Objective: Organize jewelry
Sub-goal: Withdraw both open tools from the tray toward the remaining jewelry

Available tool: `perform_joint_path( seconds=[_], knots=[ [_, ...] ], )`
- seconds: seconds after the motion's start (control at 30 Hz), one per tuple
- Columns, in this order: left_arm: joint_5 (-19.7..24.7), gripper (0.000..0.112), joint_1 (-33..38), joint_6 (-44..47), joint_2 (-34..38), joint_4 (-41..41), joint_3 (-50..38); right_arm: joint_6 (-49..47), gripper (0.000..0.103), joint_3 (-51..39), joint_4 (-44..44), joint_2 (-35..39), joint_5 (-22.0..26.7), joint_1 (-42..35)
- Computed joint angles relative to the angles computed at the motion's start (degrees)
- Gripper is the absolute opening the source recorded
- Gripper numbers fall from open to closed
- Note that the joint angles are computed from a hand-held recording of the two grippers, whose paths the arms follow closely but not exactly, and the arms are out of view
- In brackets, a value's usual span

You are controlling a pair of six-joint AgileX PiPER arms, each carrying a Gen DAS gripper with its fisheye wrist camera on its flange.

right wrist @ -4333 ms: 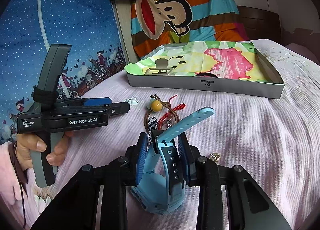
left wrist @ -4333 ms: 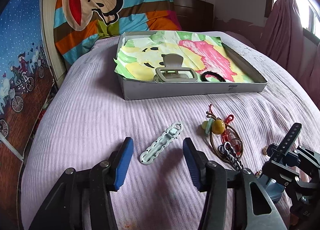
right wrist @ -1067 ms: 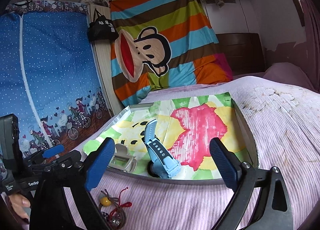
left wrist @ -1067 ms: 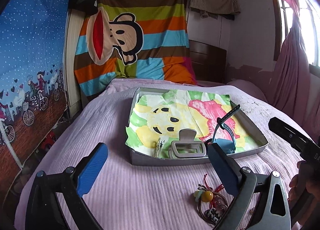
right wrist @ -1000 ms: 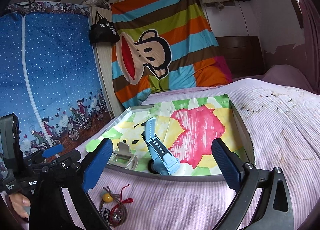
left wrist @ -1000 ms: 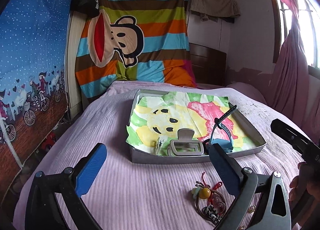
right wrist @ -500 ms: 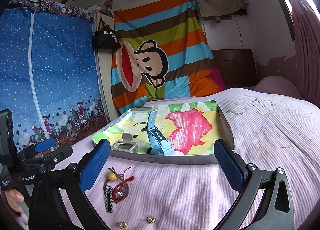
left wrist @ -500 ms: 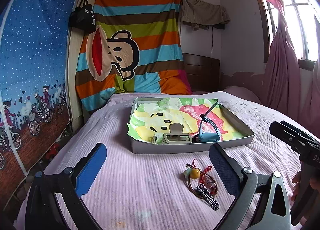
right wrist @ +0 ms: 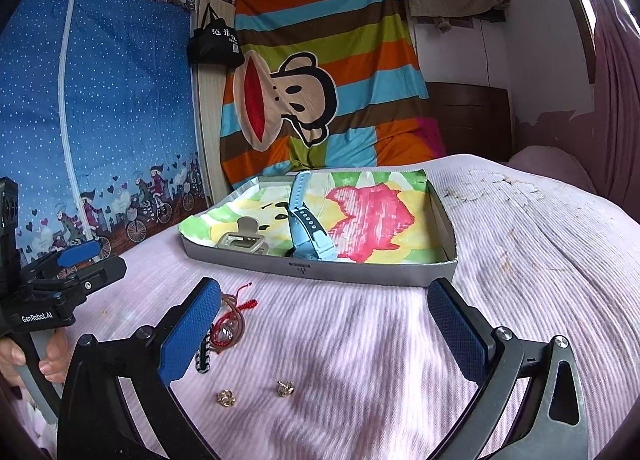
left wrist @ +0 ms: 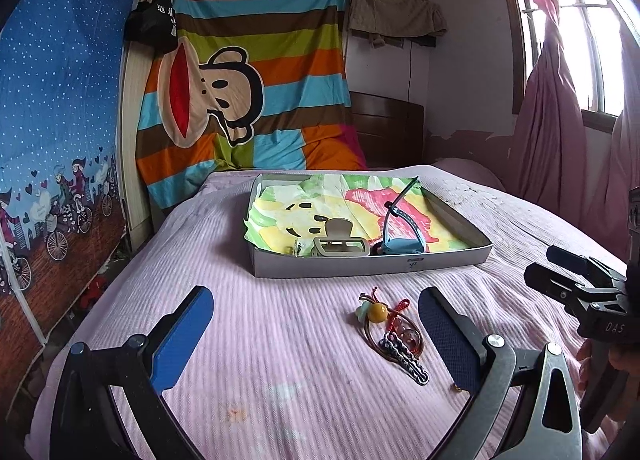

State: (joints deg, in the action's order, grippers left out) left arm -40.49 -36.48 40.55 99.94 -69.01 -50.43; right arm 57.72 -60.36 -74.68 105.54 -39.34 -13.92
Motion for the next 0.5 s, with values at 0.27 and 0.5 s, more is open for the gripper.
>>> perform_joint_path(
  seconds=[0.27,0.5],
  knots=[
    [3.4,0.103,0.4,1.8,0.0,0.1,-0.1,0.9,0.102,0.5,-4.9,-0.2,2.0,-0.2],
    [10.2,0.103,2.3,3.7,0.6,0.4,-1.7,6.3,0.102,-2.0,-11.5,2.1,4.5,0.2]
  ],
)
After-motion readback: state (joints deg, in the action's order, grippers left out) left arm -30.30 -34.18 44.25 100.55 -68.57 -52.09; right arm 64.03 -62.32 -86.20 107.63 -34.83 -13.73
